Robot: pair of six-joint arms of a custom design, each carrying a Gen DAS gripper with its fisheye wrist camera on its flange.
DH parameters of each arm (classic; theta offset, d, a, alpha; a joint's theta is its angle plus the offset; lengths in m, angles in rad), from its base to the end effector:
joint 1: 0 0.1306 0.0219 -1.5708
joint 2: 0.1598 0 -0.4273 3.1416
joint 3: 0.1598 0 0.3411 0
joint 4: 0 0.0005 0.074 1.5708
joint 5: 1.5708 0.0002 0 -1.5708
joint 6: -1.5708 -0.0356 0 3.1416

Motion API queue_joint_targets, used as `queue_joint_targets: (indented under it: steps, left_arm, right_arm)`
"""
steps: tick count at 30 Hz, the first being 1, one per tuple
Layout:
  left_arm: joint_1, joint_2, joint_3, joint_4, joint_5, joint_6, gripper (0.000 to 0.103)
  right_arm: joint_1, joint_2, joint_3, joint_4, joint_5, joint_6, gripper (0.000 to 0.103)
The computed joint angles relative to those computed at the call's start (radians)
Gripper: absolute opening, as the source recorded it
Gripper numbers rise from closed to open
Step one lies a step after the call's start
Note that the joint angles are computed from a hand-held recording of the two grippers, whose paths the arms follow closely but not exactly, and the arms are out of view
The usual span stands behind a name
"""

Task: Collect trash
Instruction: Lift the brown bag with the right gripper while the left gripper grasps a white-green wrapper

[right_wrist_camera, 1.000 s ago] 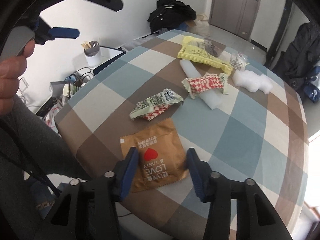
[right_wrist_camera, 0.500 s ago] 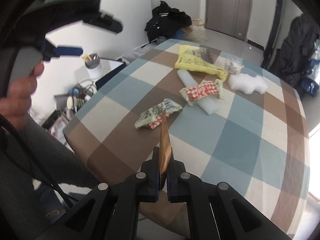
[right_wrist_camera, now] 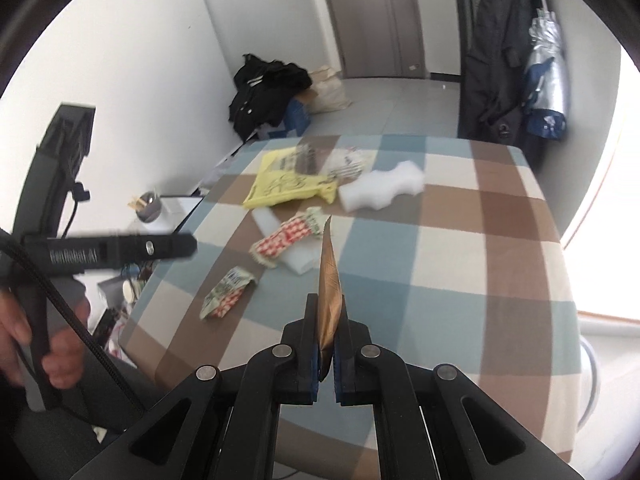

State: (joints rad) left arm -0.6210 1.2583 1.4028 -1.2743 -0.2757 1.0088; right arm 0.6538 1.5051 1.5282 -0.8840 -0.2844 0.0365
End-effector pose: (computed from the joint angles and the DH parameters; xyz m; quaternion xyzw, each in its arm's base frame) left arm 0.2823 -0.1906 0.5041 -0.2157 0.9426 -0.0657 0.2462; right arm 0.3700 0.2955 0.4817 -0.3604 0.8568 0.2311 0.2874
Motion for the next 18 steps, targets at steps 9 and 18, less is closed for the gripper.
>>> queue_joint_targets:
  steps: [9,18]
  left_arm:
    - [-0.017,0.075,0.027,-0.047,0.059,-0.102,0.067]
    - [-0.051,0.121,0.064,-0.111,0.038,-0.151,0.017]
  right_arm:
    - [-0.060,-0.010,-0.004,0.011,-0.018,-0.020,0.004]
    - [-0.090,-0.026,-0.009,0.014,-0.050,-0.028,0.004]
